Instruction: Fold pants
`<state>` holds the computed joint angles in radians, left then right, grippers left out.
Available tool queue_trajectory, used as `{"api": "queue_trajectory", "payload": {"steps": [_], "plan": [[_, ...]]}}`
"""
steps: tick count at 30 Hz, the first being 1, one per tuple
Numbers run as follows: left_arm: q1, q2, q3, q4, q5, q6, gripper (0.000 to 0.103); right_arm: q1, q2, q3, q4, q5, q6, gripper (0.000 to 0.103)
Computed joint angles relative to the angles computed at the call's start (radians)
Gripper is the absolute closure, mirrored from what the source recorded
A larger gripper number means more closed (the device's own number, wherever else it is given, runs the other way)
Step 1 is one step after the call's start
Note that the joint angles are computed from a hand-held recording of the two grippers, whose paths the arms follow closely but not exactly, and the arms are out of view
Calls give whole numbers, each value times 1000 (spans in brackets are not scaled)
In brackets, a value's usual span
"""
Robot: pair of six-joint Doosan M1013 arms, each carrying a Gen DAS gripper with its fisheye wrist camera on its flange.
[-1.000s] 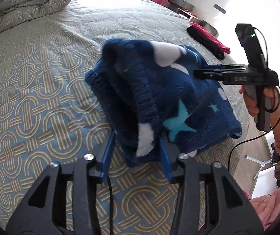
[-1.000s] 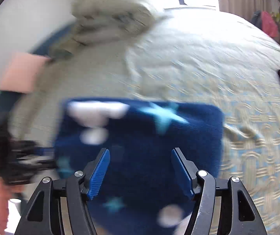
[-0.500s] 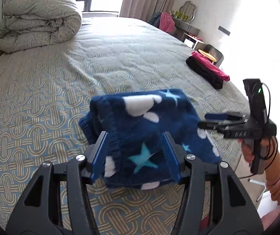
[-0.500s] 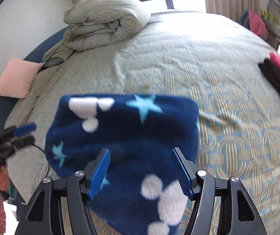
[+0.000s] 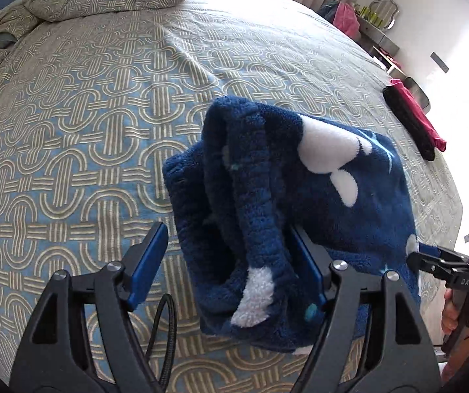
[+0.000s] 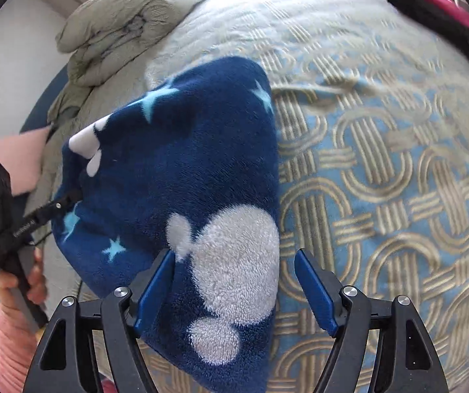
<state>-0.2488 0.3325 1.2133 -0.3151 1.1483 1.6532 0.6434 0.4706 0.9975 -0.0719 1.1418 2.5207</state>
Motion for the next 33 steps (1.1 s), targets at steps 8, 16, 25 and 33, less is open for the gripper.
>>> {"api": "queue_trajectory", "payload": {"steps": [8,16,25,33], "plan": [[18,42,-7,-66,57,4,1,-7,15,-17,-14,3,25,26],[25,62,-6,-161,78,24,1,-22,54,-64,15,19,-15,26],[39,127,-56,-307,165,55,0,-65,44,-7,176,-126,-45,21],[54,130,-48,-367,174,111,0,-101,57,9,318,-192,-118,18]]}}
